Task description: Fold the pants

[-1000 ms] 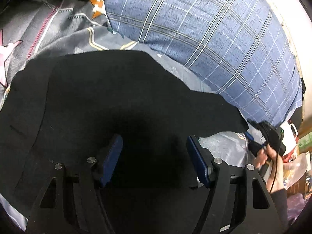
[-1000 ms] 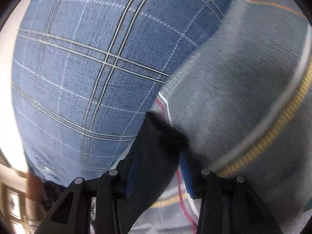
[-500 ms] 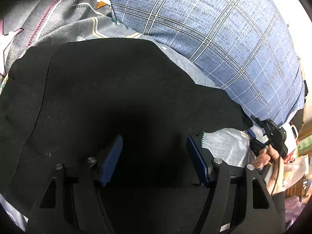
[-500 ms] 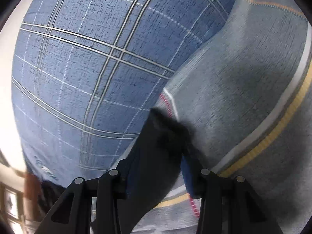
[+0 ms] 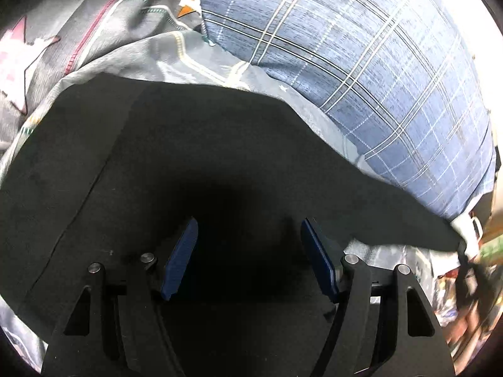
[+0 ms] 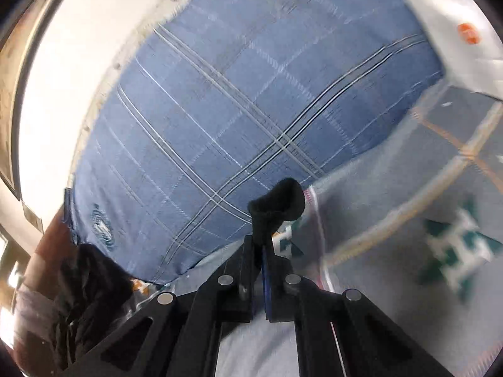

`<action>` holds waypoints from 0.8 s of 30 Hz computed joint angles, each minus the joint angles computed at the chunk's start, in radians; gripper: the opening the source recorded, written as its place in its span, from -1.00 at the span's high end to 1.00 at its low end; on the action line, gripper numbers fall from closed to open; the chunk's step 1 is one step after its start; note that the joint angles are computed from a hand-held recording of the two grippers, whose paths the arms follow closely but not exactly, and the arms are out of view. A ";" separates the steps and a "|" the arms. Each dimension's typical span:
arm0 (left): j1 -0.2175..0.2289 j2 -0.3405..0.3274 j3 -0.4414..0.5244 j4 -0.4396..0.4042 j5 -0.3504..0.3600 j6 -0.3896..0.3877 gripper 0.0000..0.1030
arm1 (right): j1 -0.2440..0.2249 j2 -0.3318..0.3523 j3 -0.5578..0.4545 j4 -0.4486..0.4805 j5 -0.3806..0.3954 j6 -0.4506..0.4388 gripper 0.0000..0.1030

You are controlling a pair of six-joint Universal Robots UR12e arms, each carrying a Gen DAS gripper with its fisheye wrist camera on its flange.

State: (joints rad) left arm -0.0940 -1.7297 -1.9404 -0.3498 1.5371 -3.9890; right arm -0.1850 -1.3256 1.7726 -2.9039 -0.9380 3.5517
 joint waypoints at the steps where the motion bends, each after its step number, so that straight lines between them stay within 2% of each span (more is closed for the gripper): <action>1: 0.001 0.002 -0.004 0.006 -0.003 -0.004 -0.31 | -0.005 -0.013 0.022 -0.001 -0.026 0.012 0.93; 3: -0.004 0.007 -0.008 0.009 0.012 0.001 -0.31 | -0.022 -0.032 0.056 0.063 -0.070 -0.004 0.93; 4: -0.006 0.010 -0.011 0.015 0.018 0.006 -0.31 | -0.027 -0.031 0.056 0.141 -0.106 -0.021 0.92; 5: -0.006 0.013 -0.014 0.021 0.018 0.012 -0.31 | -0.029 -0.028 0.054 0.214 -0.154 -0.042 0.92; 6: -0.010 0.019 -0.021 0.031 0.026 0.020 -0.31 | -0.021 -0.028 0.058 0.244 -0.237 -0.024 0.92; 7: -0.016 0.026 -0.027 0.043 0.036 0.026 -0.31 | -0.028 -0.056 0.081 0.233 -0.288 0.036 0.91; 9: -0.023 0.046 -0.050 0.094 0.044 0.040 -0.31 | -0.034 -0.091 0.126 0.123 -0.304 0.075 0.91; 10: -0.025 0.058 -0.065 0.140 0.034 0.045 -0.31 | -0.025 -0.108 0.132 0.106 -0.333 0.034 0.91; 11: -0.028 0.066 -0.075 0.180 0.029 0.049 -0.31 | -0.016 -0.124 0.131 0.127 -0.366 -0.030 0.90; 13: -0.046 0.081 -0.092 0.260 0.048 0.094 -0.31 | 0.009 -0.138 0.107 0.216 -0.421 -0.189 0.85; 15: -0.077 0.095 -0.092 0.263 0.097 0.146 -0.31 | 0.044 -0.130 0.086 0.257 -0.504 -0.333 0.83; 17: -0.106 0.104 -0.086 0.233 0.150 0.199 -0.31 | 0.065 -0.123 0.101 0.226 -0.594 -0.453 0.81; 18: -0.124 0.105 -0.081 0.218 0.198 0.223 -0.31 | 0.072 -0.111 0.103 0.198 -0.630 -0.493 0.77; 19: -0.151 0.107 -0.073 0.202 0.288 0.270 -0.31 | 0.073 -0.092 0.110 0.147 -0.662 -0.518 0.74; 20: -0.166 0.111 -0.073 0.194 0.343 0.302 -0.32 | 0.063 -0.081 0.116 0.114 -0.662 -0.529 0.73; 22: -0.193 0.112 -0.062 0.153 0.483 0.348 -0.32 | 0.061 -0.045 0.105 0.082 -0.690 -0.513 0.69; 24: -0.193 0.127 -0.063 0.100 0.539 0.339 -0.32 | 0.049 -0.027 0.111 0.055 -0.659 -0.495 0.63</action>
State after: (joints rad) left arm -0.2867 -1.6023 -2.0036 -0.2502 2.0764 -3.6499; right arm -0.1363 -1.3524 1.8832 -2.8493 -1.5968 3.0566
